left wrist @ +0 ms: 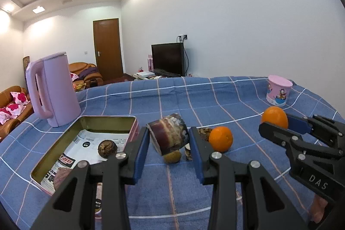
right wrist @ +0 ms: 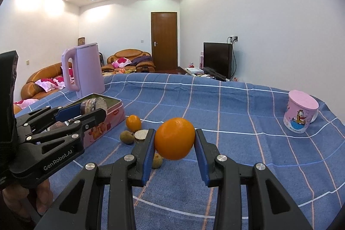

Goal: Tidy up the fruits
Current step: 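Lift the root piece and the orange off the cloth, then carry the root piece and the orange over the tin box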

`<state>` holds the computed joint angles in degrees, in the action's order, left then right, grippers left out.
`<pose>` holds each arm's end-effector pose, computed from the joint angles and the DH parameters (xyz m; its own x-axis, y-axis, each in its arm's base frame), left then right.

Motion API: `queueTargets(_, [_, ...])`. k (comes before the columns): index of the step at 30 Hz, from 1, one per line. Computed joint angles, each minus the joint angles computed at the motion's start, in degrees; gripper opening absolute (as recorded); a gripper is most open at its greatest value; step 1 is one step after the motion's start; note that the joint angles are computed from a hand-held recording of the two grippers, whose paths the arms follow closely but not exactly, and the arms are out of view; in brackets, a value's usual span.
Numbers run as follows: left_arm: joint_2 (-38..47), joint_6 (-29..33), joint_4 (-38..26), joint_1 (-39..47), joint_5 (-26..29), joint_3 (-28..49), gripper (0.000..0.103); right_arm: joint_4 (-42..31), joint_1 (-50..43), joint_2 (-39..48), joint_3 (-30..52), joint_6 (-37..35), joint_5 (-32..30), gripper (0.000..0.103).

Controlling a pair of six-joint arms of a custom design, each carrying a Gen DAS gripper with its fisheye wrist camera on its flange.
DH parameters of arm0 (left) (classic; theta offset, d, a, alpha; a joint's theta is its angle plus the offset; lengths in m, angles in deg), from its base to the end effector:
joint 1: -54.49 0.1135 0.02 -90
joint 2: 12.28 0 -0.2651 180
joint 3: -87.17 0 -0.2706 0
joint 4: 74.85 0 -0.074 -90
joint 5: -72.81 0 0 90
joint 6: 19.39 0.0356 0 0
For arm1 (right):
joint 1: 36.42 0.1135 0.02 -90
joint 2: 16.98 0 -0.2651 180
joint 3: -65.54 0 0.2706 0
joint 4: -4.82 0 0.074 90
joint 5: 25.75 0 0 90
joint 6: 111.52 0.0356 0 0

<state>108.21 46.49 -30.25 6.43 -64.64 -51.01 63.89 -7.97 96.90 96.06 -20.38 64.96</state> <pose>0.2126 -0.1974 0.0217 -0.3806 0.0101 -0.9247 -0.0662 0.9971 0.0382 0.2275 0.1228 0.0420 -0.3709 -0.1783 -0.9114 -0.4591 0.8883 0.0130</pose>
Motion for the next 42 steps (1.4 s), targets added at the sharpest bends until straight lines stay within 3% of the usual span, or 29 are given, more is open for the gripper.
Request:
queueTargets(10, [0.0, 0.0, 1.0, -0.4, -1.0, -0.4, 0.039, 0.5, 0.5, 0.3, -0.1, 0.1, 1.0, 0.038])
queueTargets(15, [-1.2, -1.5, -2.4, 1.0, 0.2, -0.4, 0.039, -0.7, 0.9, -0.1, 0.4, 0.1, 1.3, 0.038])
queueTargets(42, [-8.0, -0.3, -0.1, 17.5, 7.0, -10.8, 0.039, -18.6, 12.6, 0.7, 16.2, -0.1, 2.1, 0.038])
